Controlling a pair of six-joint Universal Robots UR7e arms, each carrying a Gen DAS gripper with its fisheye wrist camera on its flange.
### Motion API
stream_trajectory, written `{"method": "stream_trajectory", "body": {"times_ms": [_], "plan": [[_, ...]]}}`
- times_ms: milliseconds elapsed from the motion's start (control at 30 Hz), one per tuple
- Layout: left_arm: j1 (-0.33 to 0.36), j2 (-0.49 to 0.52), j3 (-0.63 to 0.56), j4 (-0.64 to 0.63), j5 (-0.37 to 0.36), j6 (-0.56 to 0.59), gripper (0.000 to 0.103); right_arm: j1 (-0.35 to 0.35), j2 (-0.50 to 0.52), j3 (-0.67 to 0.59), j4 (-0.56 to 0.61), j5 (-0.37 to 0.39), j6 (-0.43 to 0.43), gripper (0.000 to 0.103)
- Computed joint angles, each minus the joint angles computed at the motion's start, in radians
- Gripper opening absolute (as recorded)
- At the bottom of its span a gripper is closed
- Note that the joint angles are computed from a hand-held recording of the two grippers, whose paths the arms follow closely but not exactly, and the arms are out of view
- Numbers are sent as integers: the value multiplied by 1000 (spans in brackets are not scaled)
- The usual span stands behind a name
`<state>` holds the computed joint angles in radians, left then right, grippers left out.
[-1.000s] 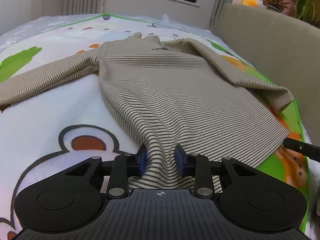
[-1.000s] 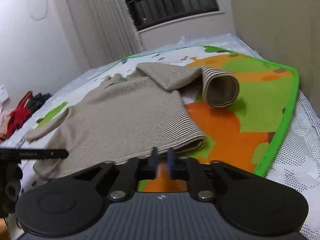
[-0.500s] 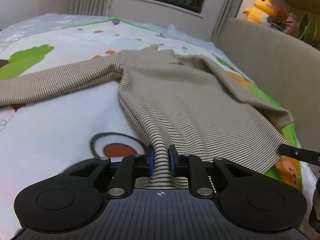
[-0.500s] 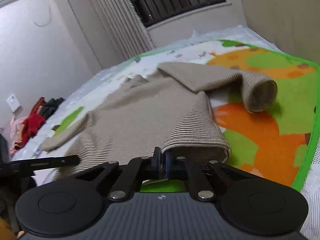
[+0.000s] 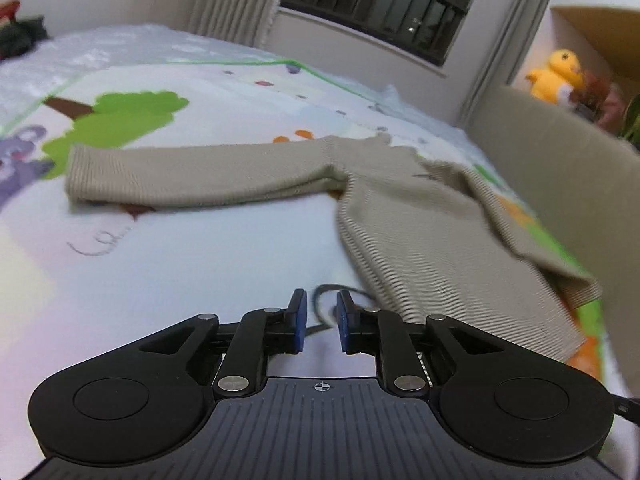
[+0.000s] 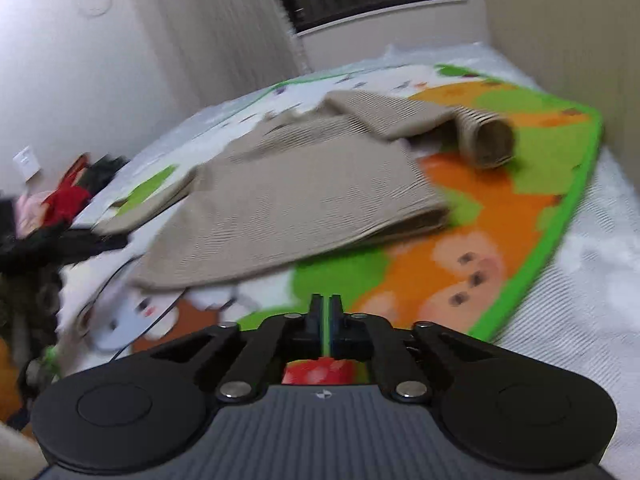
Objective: Fold clothes
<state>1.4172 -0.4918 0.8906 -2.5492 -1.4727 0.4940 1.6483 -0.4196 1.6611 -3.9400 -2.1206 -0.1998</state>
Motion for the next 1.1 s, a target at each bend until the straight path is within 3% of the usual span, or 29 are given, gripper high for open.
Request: {"method": "stream_trajectory", "body": {"times_ms": [33, 100, 167, 233, 300, 367, 400, 433, 500, 667, 833, 967, 1100], "plan": [[1, 4, -12, 30, -17, -9, 36, -5, -1, -15, -9, -14, -1, 27], [2, 12, -38, 91, -51, -24, 57, -20, 9, -70, -23, -43, -29, 43], [-8, 18, -26, 131, -50, 2, 64, -43, 18, -131, 2, -61, -21, 45], [-20, 29, -13, 141, -35, 18, 81, -66, 27, -193, 64, -78, 21, 46], [-33, 35, 9, 124, -19, 45, 87, -77, 42, -241, 108, -86, 32, 46], [-40, 30, 38, 107, -29, 73, 84, -82, 58, -277, 136, -83, 29, 37], [-41, 29, 47, 99, -28, 86, 66, -79, 61, -279, 140, -69, 17, 24], [-43, 28, 55, 89, -27, 98, 41, -76, 63, -277, 139, -53, 10, 11], [-45, 27, 74, 25, 12, 126, 16, -66, 64, -256, 123, -22, 4, 10], [-21, -15, 95, 7, -2, 114, 14, -30, 32, -125, 69, 75, 7, 9], [10, -103, 156, 86, -3, 124, 14, 1, 8, 34, 39, 134, 100, 9], [26, -148, 181, 155, -16, 131, 20, 8, 13, 113, -9, 124, 153, 9], [22, -133, 138, 145, -58, 116, 33, 11, 14, 128, -76, 83, 140, 17]]}}
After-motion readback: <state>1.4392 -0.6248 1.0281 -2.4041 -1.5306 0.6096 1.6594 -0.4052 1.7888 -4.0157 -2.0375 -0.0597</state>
